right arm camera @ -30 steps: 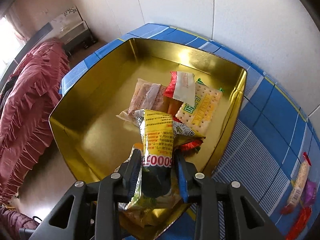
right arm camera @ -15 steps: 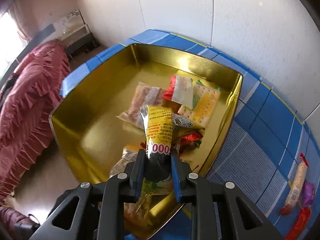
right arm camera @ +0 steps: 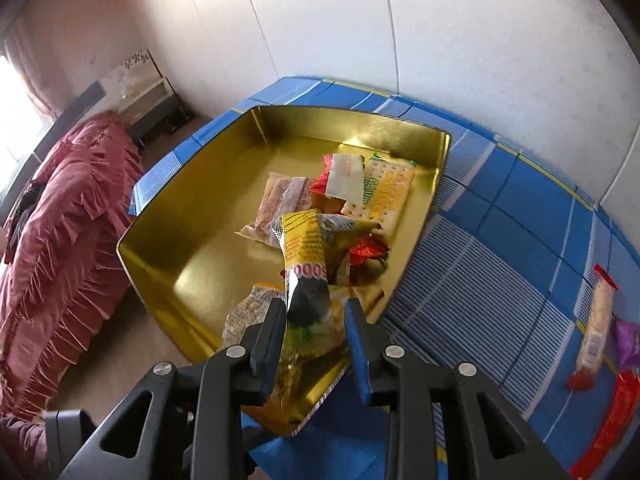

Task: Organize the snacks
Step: 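Carry the yellow chip bag into the gold tray and open the right tool, then lower the left tool onto the granola bar with red ends and close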

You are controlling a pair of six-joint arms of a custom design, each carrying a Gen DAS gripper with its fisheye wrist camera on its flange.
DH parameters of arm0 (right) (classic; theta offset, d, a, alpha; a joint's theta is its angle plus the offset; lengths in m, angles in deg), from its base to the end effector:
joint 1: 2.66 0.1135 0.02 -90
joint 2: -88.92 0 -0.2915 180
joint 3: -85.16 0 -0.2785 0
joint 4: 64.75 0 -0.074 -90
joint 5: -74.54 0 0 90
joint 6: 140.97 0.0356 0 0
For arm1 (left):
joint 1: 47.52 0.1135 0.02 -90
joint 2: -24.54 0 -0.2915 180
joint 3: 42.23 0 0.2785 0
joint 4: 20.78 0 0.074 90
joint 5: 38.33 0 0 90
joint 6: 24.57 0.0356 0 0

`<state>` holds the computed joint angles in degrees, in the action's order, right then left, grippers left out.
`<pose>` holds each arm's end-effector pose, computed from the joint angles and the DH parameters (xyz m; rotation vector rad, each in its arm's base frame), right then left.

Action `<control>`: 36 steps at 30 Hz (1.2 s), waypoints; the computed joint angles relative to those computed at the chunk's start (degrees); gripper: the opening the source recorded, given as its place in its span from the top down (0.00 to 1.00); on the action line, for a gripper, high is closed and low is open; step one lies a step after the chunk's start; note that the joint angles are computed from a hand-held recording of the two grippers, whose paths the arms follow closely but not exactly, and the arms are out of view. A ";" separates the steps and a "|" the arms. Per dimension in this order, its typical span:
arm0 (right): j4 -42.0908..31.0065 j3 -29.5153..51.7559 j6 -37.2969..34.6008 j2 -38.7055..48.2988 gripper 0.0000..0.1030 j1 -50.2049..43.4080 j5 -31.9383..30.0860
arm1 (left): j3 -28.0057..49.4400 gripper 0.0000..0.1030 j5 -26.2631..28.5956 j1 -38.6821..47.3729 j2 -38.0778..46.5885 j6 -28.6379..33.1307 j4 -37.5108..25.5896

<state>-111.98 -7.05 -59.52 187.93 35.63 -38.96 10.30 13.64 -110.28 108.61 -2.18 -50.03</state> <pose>0.3009 0.2557 0.2563 -1.1844 2.3465 0.7177 0.1463 -0.2363 0.1687 -0.3075 2.3184 -0.2140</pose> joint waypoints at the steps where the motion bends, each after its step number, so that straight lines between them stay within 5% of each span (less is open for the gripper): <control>1: 0.43 -0.70 0.02 -0.66 0.71 -0.19 -0.10 | 0.06 0.43 -0.01 0.12 0.39 0.18 0.23; 13: 5.62 -14.38 -0.14 -11.58 0.71 -10.60 -2.77 | 1.27 0.40 0.07 0.94 3.86 2.06 1.77; 29: 15.29 -32.47 -5.81 -18.27 0.70 -30.52 4.48 | 4.23 0.35 -0.01 2.02 7.46 4.89 0.97; 36: 22.35 -36.48 -3.31 -19.10 0.68 -33.76 -1.23 | 5.78 0.33 -0.35 2.25 8.89 6.25 -0.89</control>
